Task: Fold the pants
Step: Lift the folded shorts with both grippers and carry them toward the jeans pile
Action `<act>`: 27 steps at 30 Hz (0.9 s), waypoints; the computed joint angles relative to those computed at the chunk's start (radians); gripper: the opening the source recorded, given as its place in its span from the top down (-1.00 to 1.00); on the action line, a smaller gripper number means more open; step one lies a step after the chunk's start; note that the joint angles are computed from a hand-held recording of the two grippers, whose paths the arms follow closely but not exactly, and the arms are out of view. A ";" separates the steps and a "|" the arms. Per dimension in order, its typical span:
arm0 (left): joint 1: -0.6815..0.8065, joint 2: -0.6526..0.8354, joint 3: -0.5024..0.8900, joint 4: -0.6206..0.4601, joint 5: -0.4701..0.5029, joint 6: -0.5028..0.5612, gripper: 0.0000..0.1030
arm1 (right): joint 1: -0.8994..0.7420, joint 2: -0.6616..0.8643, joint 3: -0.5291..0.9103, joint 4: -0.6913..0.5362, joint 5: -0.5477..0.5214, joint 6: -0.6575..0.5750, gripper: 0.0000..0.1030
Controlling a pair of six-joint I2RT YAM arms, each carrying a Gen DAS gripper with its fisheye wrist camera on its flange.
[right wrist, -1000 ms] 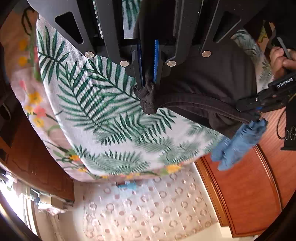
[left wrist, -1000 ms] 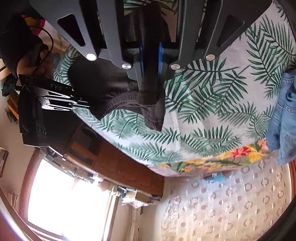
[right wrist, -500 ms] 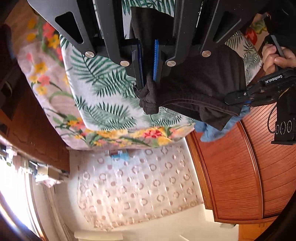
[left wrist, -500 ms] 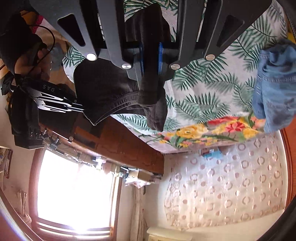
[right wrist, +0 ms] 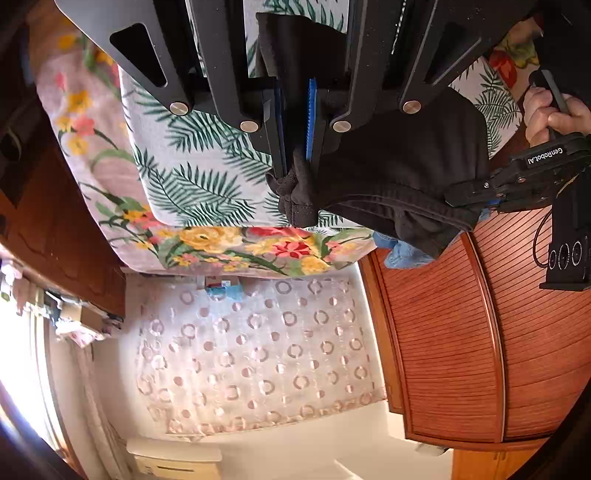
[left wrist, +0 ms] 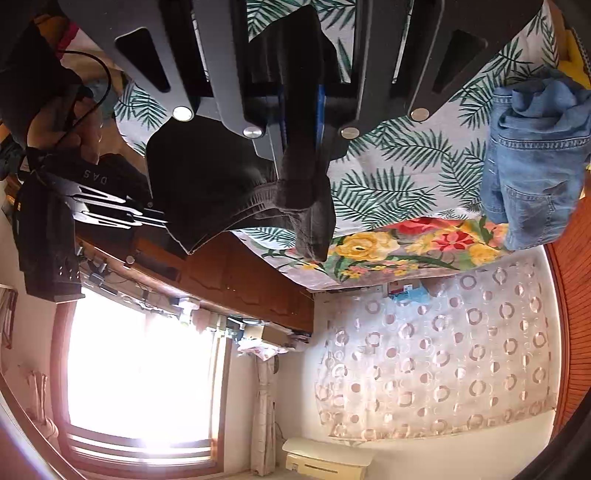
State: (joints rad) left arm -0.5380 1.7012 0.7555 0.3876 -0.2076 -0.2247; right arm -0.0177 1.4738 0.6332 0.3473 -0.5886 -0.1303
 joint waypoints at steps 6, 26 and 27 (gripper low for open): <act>0.051 -0.004 -0.017 0.015 0.017 0.017 0.77 | 0.037 0.107 0.092 0.011 0.009 -0.003 0.82; 0.312 -0.043 -0.003 -0.001 0.103 0.096 0.77 | 0.198 0.475 0.640 -0.135 0.037 -0.049 0.82; 0.329 -0.041 -0.001 0.002 0.106 0.099 0.77 | 0.205 0.496 0.672 -0.145 0.040 -0.053 0.82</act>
State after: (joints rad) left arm -0.2093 1.6599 0.7547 0.3895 -0.1014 -0.1255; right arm 0.1878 1.9697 1.3055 0.2024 -0.5485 -0.1834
